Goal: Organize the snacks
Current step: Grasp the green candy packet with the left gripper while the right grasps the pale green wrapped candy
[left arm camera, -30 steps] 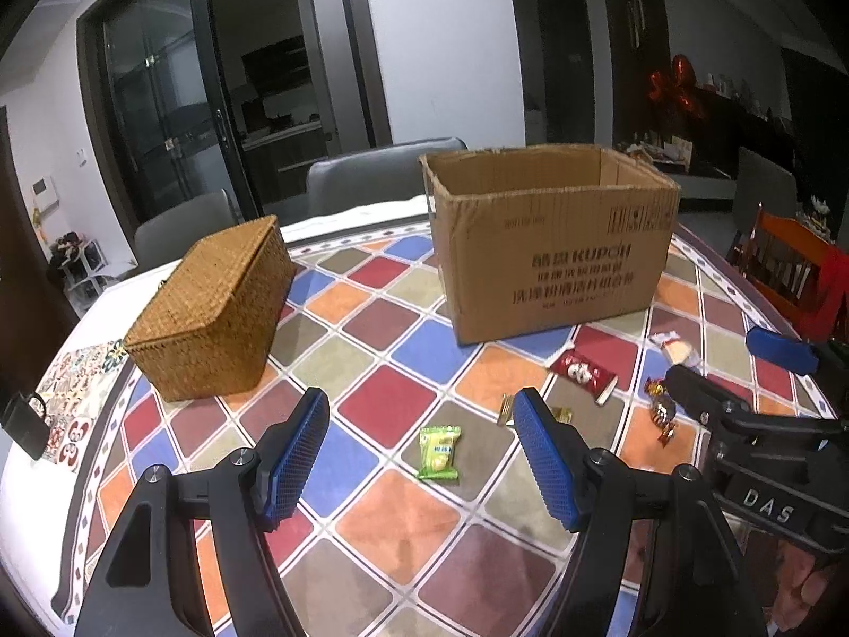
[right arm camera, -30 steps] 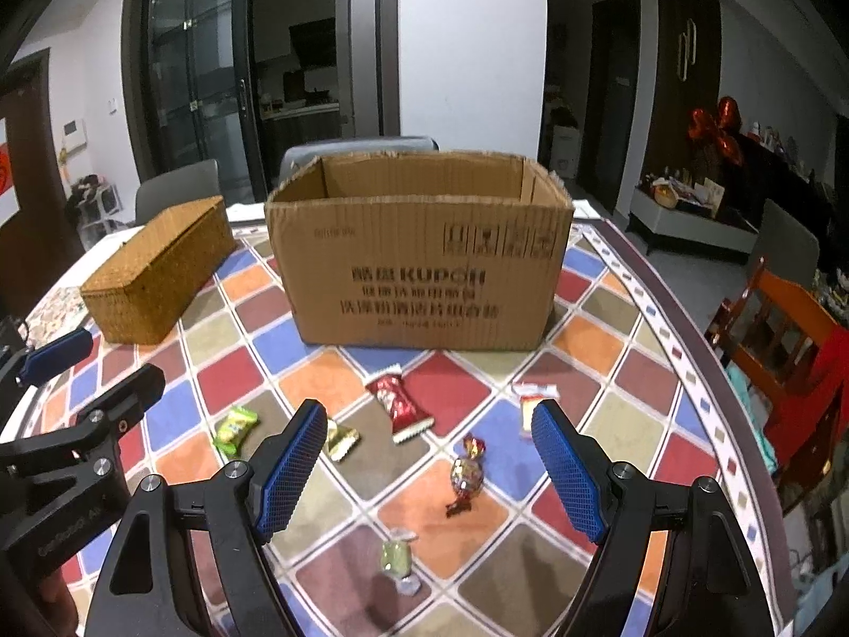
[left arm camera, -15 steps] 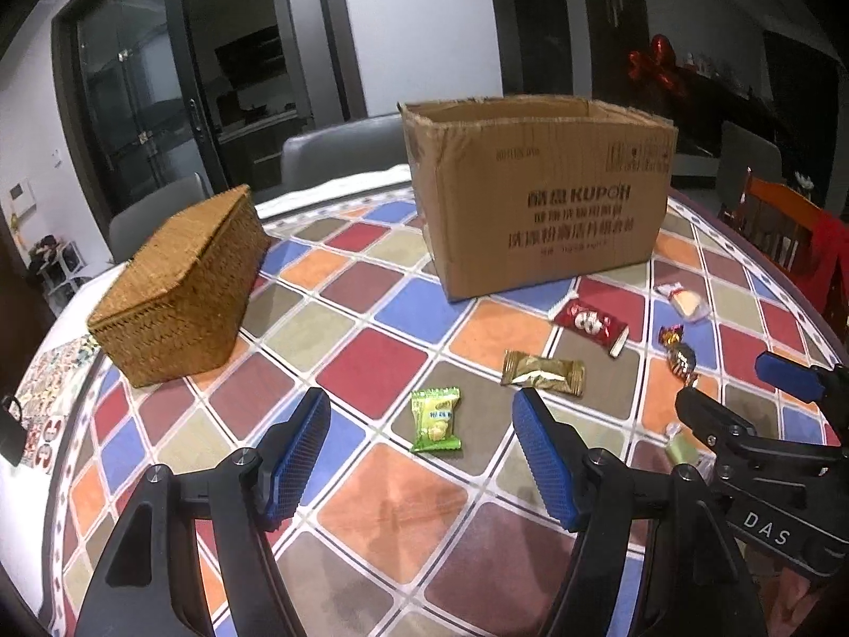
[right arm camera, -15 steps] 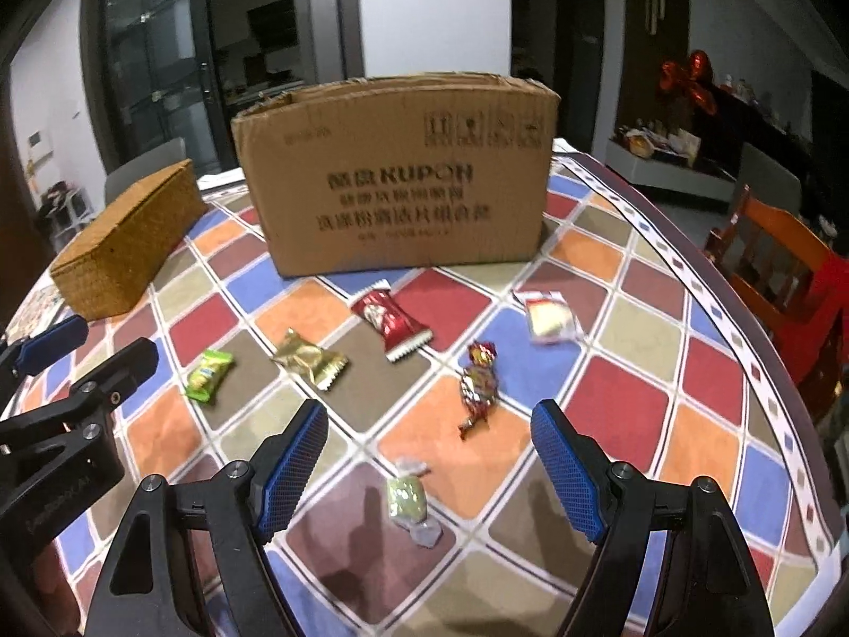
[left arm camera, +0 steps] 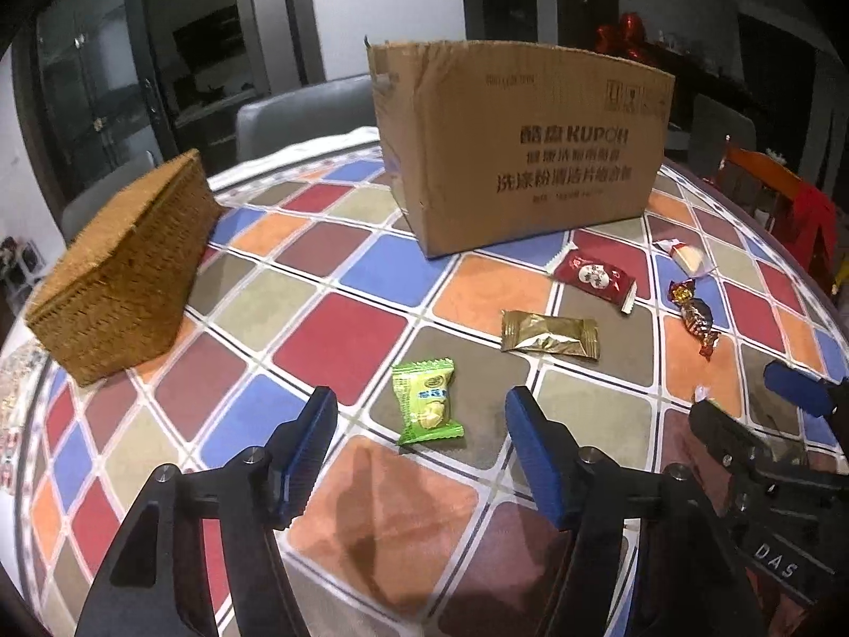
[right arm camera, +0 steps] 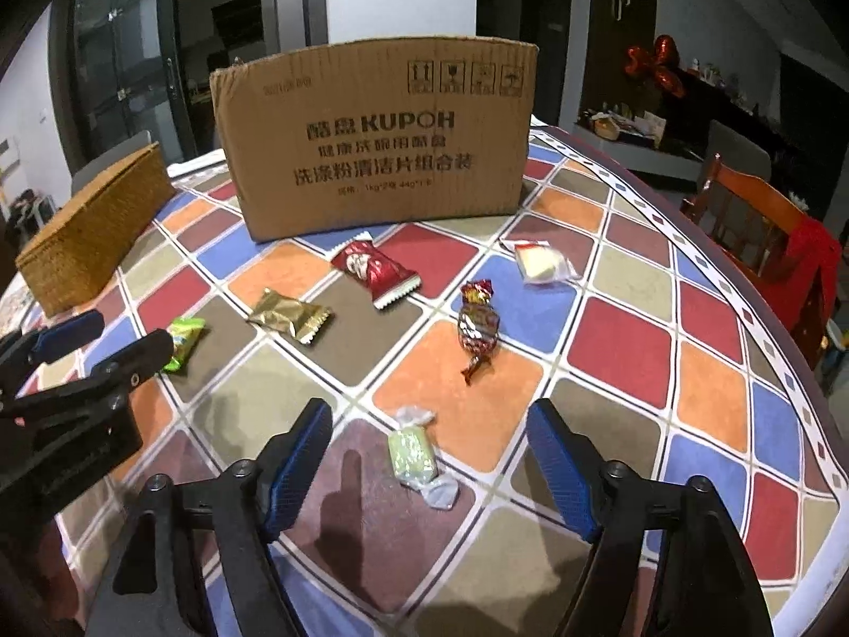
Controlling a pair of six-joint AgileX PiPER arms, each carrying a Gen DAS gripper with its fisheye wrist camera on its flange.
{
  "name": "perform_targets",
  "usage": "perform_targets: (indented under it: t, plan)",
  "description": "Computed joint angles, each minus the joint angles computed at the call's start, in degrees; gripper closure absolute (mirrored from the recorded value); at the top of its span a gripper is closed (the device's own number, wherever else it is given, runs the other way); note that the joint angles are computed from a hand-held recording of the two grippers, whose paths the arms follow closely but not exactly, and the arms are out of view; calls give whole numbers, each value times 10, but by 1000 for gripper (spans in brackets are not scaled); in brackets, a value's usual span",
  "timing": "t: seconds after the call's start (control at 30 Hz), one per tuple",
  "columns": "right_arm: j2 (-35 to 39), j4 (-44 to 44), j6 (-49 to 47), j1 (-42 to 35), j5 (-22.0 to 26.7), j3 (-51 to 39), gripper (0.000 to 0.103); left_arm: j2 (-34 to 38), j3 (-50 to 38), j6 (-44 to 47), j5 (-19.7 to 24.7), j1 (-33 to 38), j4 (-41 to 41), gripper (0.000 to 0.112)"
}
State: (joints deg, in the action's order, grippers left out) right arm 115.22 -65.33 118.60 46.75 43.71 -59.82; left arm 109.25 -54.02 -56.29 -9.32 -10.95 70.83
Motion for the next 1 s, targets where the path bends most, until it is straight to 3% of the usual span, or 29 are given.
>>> perform_targets:
  t: [0.13, 0.23, 0.4, 0.57, 0.67, 0.83, 0.9, 0.93, 1.0]
  plan:
    - [8, 15, -9, 0, 3, -7, 30, 16, -15, -2, -9, 3, 12, 47]
    - [16, 24, -20, 1, 7, -15, 36, 28, -31, -94, -17, 7, 101, 52]
    - [22, 28, -27, -2, -2, -19, 43, 39, -39, -66, -14, 2, 81, 52]
    - [25, 31, -31, -10, -19, -19, 50, 54, -55, -148, -12, 3, 162, 60]
    - [26, 30, -31, -9, -22, -19, 53, 62, -60, -192, -14, 4, 206, 72]
    - [24, 19, -26, -9, -34, -18, 68, 68, -68, -247, -21, 5, 259, 87]
    - [23, 14, -22, -9, -38, -17, 75, 69, -68, -251, -20, 4, 262, 87]
    - [22, 11, -18, -10, -42, -14, 83, 68, -67, -246, -19, 4, 257, 87]
    - [19, 4, -7, -12, -47, -9, 83, 68, -68, -252, -18, 3, 263, 88]
